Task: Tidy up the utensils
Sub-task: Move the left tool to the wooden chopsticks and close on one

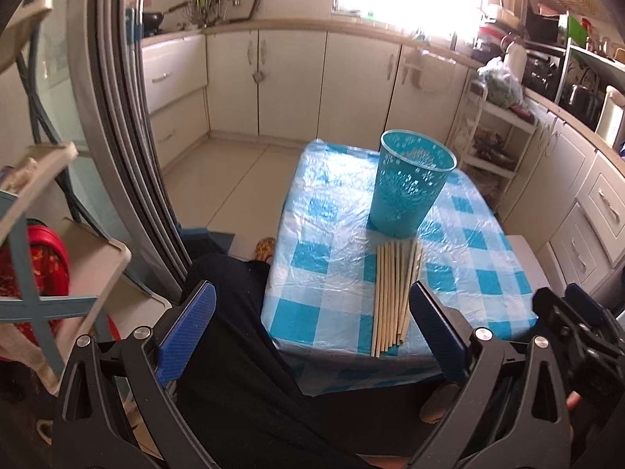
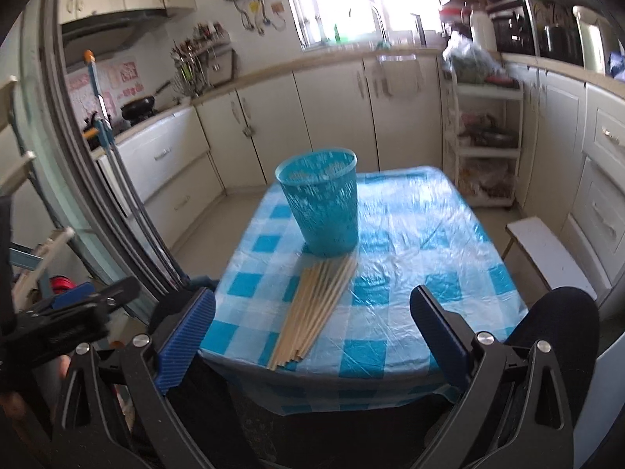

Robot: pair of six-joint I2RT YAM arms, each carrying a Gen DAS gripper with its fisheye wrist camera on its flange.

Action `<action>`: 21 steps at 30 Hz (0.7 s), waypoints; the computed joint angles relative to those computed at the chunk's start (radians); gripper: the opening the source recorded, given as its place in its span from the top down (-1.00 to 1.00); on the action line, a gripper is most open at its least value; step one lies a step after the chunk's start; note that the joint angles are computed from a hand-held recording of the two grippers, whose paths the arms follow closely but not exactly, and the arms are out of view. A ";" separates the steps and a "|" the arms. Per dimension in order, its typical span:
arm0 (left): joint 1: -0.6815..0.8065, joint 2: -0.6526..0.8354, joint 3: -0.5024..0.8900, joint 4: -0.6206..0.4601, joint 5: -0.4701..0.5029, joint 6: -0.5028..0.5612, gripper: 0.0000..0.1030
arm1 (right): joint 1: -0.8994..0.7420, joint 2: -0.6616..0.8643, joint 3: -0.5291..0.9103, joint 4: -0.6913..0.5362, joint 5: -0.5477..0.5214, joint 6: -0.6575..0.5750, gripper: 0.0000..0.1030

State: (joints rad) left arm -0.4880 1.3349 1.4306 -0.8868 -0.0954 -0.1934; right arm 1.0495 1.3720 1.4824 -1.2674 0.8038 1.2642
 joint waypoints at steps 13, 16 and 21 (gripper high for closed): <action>0.003 0.282 0.077 0.063 0.037 0.017 -0.85 | -0.467 0.123 -0.280 0.511 -0.424 -0.360 0.31; 0.001 0.337 0.104 0.063 0.044 0.016 -0.85 | -0.511 0.197 -0.252 0.548 -0.462 -0.369 0.43; -0.006 0.433 0.156 0.067 0.049 0.018 -0.85 | -0.547 0.246 -0.236 0.564 -0.487 -0.425 0.50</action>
